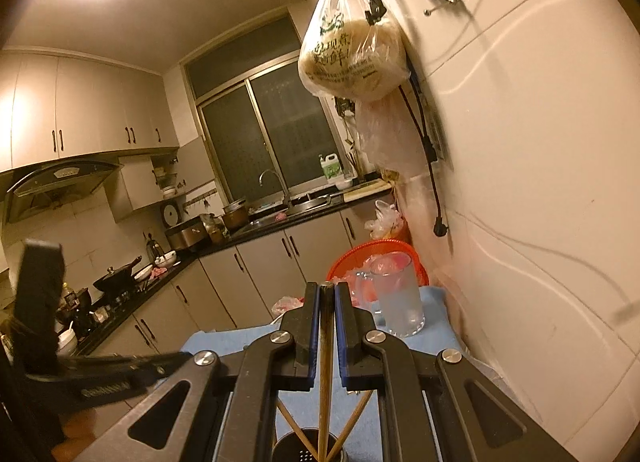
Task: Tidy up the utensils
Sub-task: 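Open the left tool over the holder while the right tool releases its chopstick into it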
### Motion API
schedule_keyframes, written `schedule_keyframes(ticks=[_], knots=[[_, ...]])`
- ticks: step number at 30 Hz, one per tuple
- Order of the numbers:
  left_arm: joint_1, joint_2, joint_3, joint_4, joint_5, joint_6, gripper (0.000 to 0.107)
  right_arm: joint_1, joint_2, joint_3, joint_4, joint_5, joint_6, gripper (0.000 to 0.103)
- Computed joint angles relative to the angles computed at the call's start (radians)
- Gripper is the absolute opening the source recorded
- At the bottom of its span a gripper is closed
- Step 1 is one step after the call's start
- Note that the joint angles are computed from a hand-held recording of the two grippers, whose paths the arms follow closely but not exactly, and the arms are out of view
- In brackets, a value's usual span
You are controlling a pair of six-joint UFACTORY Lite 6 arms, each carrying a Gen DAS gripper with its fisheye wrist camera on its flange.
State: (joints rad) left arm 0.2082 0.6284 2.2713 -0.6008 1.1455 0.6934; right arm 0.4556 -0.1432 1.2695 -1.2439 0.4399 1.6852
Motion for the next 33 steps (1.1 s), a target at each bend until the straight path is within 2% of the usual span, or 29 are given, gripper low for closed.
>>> schedule_keyframes(ticks=[3, 7, 8, 10, 12, 16, 24, 26, 28, 31, 33], knots=[[-0.001, 0.032, 0.022, 0.011, 0.02, 0.004, 0.008, 0.006, 0.026, 0.004, 0.009, -0.002, -0.009, 0.008], [-0.019, 0.157, 0.172, 0.046, 0.102, -0.033, 0.012, 0.008, 0.053, -0.001, 0.064, -0.025, -0.055, 0.01], [-0.024, 0.208, 0.242, 0.056, 0.135, -0.051, 0.015, 0.01, 0.059, -0.004, 0.079, -0.028, -0.067, 0.011], [-0.032, 0.283, 0.339, 0.063, 0.178, -0.073, 0.036, 0.008, 0.065, -0.009, 0.104, -0.044, -0.089, 0.011], [-0.042, 0.255, 0.273, 0.074, 0.13, -0.056, 0.042, 0.007, 0.067, -0.015, 0.115, -0.053, -0.098, 0.011], [-0.063, 0.229, 0.203, 0.092, 0.073, -0.039, 0.042, 0.016, 0.05, -0.032, 0.098, -0.051, -0.081, 0.011], [-0.111, 0.269, 0.196, 0.149, 0.026, -0.05, 0.04, 0.024, 0.026, -0.045, 0.119, -0.052, -0.091, 0.011], [-0.117, 0.268, 0.182, 0.148, 0.02, -0.046, 0.034, 0.022, 0.018, -0.054, 0.12, -0.055, -0.088, 0.011], [-0.123, 0.289, 0.206, 0.147, 0.031, -0.054, 0.018, 0.024, 0.018, -0.057, 0.127, -0.056, -0.091, 0.011], [-0.131, 0.357, 0.306, 0.167, 0.073, -0.101, 0.011, 0.017, 0.023, -0.06, 0.152, -0.074, -0.109, 0.011], [-0.13, 0.333, 0.261, 0.161, 0.06, -0.092, 0.01, 0.015, 0.029, -0.064, 0.174, -0.085, -0.125, 0.011]])
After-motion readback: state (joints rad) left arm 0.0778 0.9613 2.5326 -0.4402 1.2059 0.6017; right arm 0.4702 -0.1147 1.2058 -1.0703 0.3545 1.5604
